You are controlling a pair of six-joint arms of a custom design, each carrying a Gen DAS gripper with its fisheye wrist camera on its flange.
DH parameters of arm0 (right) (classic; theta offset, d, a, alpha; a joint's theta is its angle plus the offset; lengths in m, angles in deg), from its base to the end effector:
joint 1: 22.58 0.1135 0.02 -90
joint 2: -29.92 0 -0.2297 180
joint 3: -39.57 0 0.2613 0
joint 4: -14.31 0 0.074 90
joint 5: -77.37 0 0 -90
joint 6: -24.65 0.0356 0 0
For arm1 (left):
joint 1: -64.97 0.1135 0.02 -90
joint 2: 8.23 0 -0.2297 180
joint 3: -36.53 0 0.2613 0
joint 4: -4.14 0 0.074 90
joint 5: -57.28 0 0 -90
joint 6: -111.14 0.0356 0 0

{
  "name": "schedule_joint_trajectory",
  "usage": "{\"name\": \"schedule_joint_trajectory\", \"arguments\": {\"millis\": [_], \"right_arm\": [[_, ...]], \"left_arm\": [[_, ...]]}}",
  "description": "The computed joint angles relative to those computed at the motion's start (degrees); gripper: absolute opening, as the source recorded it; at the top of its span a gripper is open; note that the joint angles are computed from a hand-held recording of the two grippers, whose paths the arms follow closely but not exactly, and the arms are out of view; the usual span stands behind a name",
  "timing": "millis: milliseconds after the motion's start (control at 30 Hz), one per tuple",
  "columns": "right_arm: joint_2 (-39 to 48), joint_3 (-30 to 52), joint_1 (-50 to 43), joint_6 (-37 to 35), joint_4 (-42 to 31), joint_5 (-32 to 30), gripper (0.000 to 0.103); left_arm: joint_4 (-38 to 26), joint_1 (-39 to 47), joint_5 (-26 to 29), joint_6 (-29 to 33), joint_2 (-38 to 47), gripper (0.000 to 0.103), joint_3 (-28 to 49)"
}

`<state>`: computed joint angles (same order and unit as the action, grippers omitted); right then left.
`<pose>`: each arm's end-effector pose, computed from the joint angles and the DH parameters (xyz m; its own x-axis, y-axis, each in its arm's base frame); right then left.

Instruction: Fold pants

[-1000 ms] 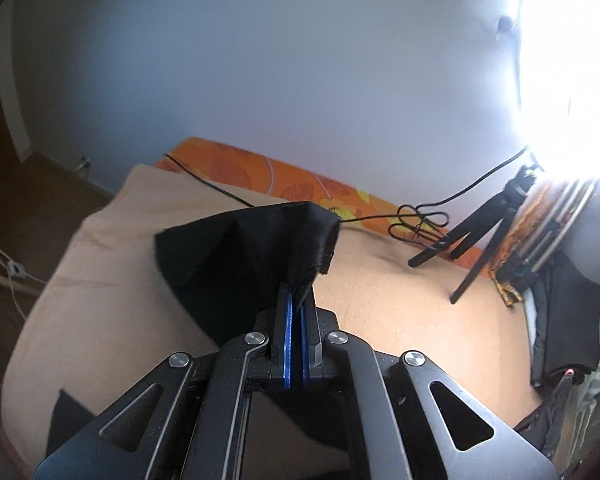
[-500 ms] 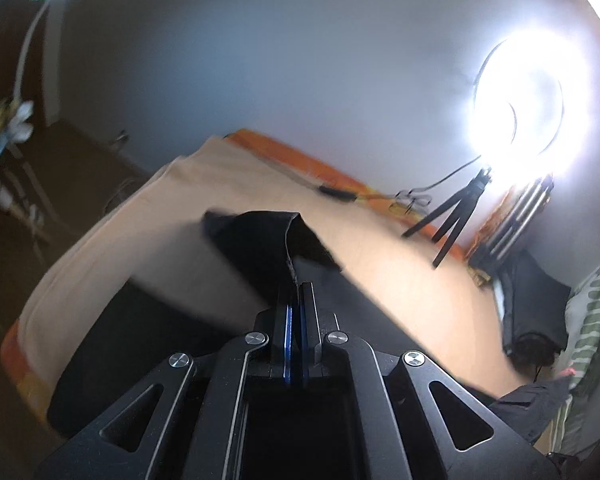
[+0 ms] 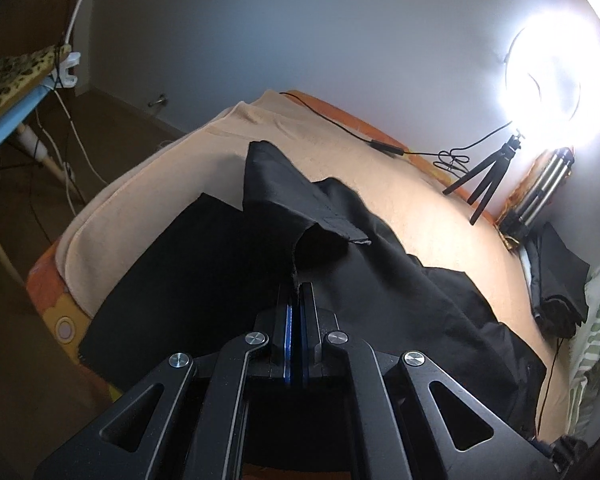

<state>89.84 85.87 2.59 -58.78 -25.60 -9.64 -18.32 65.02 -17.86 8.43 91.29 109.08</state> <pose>0.2035 0.0936 0.1626 -0.7684 -0.2349 -0.5953 -0.3108 0.9501 0.0263 0.3614 -0.0088 0.1392 -0.7775 -0.2133 -0.5916 -0.0052 0.9429 -0.3331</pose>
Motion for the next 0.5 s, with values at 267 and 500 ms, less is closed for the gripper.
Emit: {"name": "schedule_joint_trajectory", "arguments": {"millis": [267,500], "right_arm": [[-5.9,1.3,-18.2,-4.0,-6.7,-12.3,0.037],[6.4,10.2,-7.5,-5.4,0.3,-9.5,0.042]], "left_arm": [[2.9,0.3,1.2,1.3,-4.8,0.002,-4.6],[1.9,3.7,3.6,2.6,-8.3,0.002,-9.2]]}}
